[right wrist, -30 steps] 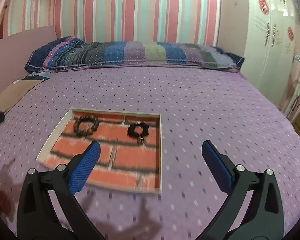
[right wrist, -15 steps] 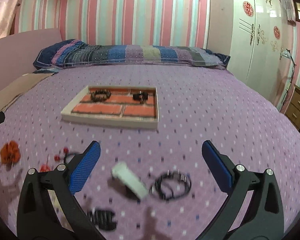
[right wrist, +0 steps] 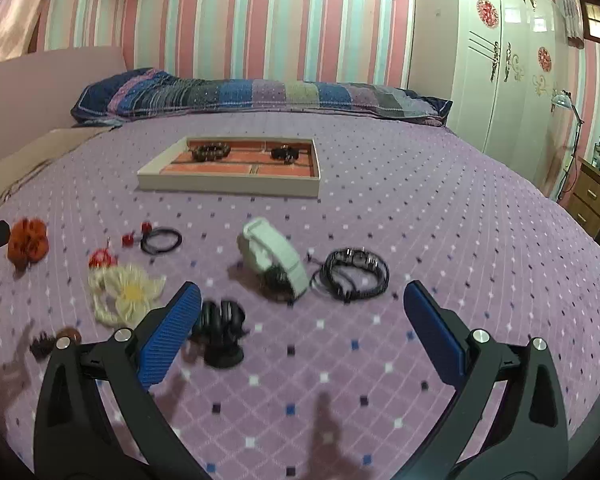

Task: Organize jewelry
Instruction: 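Withdraw both tools from the tray back toward the remaining jewelry, then grasp the black hair claw clip with the right tool while the left tool grasps the black pendant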

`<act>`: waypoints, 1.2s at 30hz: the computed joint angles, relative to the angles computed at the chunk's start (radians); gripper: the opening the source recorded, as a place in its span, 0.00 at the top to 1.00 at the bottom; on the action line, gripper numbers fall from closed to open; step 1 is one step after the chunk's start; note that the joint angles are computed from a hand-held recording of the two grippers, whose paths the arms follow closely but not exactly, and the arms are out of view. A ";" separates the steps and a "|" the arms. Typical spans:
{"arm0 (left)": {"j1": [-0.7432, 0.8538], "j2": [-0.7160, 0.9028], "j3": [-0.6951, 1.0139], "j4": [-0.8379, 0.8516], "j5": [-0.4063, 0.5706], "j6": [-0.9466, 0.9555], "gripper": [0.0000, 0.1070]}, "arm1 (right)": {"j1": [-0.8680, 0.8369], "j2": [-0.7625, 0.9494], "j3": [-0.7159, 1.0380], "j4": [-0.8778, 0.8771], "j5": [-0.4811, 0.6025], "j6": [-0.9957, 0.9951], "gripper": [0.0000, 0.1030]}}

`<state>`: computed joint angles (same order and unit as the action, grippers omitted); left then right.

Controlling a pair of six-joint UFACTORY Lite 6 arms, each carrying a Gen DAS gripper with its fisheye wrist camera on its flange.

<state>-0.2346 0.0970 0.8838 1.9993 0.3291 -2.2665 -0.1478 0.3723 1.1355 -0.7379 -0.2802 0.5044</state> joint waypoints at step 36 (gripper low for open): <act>0.006 0.122 -0.224 0.712 0.088 -0.651 0.24 | 0.089 0.153 0.018 0.309 0.016 -0.297 0.04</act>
